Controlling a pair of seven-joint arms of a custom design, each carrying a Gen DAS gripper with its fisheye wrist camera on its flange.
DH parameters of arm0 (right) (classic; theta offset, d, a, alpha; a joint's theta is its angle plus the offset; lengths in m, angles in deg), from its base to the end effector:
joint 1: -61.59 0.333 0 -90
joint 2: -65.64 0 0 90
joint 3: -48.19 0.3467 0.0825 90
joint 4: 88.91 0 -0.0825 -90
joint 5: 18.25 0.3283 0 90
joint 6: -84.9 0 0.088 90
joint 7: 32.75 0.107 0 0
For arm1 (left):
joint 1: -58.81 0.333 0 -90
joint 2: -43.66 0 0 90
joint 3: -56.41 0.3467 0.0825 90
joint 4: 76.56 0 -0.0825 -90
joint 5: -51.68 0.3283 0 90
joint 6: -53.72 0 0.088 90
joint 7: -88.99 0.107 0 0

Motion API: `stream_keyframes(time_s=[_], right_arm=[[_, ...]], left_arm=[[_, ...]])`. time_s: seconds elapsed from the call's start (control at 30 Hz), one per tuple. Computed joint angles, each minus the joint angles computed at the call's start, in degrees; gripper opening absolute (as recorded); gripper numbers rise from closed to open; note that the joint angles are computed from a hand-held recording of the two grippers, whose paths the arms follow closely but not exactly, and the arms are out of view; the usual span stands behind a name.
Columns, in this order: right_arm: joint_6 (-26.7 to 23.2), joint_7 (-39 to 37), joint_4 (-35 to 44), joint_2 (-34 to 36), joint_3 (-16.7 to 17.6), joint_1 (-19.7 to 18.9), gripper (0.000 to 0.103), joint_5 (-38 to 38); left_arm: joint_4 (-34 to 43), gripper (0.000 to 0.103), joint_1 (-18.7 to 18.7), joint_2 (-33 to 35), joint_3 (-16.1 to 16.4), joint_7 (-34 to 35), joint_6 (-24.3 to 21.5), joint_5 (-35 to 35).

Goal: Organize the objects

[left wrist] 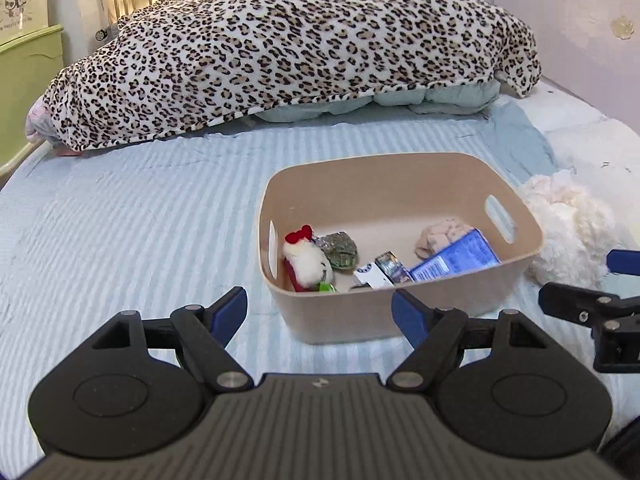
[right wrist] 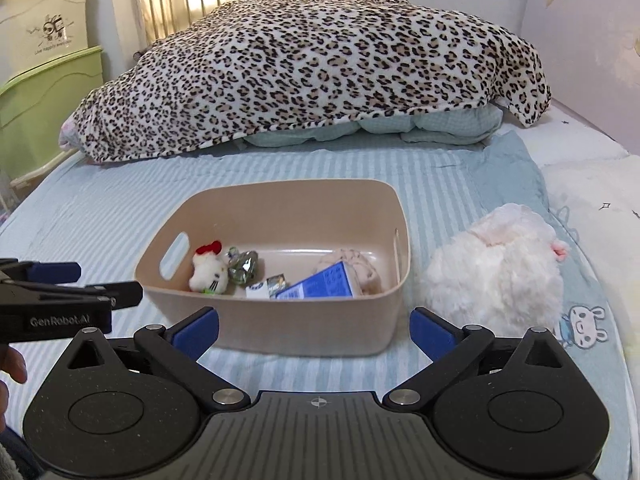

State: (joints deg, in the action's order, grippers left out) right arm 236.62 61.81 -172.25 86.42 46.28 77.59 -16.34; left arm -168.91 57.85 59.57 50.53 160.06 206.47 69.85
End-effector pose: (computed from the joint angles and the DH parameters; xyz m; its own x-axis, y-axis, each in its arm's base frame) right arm 0.6556 0.1687 0.6207 0.1845 -0.9796 -0.0791 -0.6753 -0.0679 -0.7344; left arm 0.6444 -0.0763 0.6043 0.0196 -0.9991 -0.0385 -0.6954 0.0140 -0.7185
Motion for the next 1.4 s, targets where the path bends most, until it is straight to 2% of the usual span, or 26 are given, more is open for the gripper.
stream_keyframes(time_s=[0.1,0.23,0.37,0.43,0.5,0.63,0.9,1.03,1.4], right_arm=[[2.75,-0.33,-5.18,-3.35,0.58,-0.22,0.103,1.07],[6.77,0.19,-11.08,-7.37,0.96,-0.17,0.103,1.8],[8.0,0.0,-15.03,-10.64,1.67,-0.44,0.103,2.27],[7.69,-0.66,-16.58,-12.04,2.23,-0.75,0.103,3.02],[7.47,-0.85,-18.09,-13.32,2.46,-0.83,0.103,2.9],[7.97,-0.44,-21.38,-15.85,2.98,-1.05,0.103,2.75],[6.53,-1.88,-25.05,-19.52,4.33,-1.62,0.103,5.0],[6.55,-1.47,-26.51,-21.07,4.76,-1.72,0.103,4.37],[5.14,-3.48,-29.48,-24.28,5.5,-2.07,0.103,6.11]], left_arm=[[-3.62,0.08,0.62,-2.93,-0.57,0.41,1.12,-1.52],[-8.65,0.08,0.23,-6.48,0.14,-1.39,4.26,0.76],[-12.63,0.081,0.42,-9.52,-0.02,-1.8,5.5,1.41],[-14.29,0.086,1.03,-10.71,-0.74,1.09,5.8,-1.41],[-16.25,0.086,1.11,-12.15,-0.95,2.11,6.16,-3.19],[-20.15,0.086,0.62,-15.08,-0.62,-0.24,7.21,-1.02],[-26.48,0.087,-0.16,-20.56,-0.73,0.96,7.74,-3.12],[-28.71,0.09,-0.26,-22.97,-0.92,-0.67,8.54,-1.46],[-29.8,0.09,-1.78,-24.88,-0.09,3.23,5.18,-5.62]])
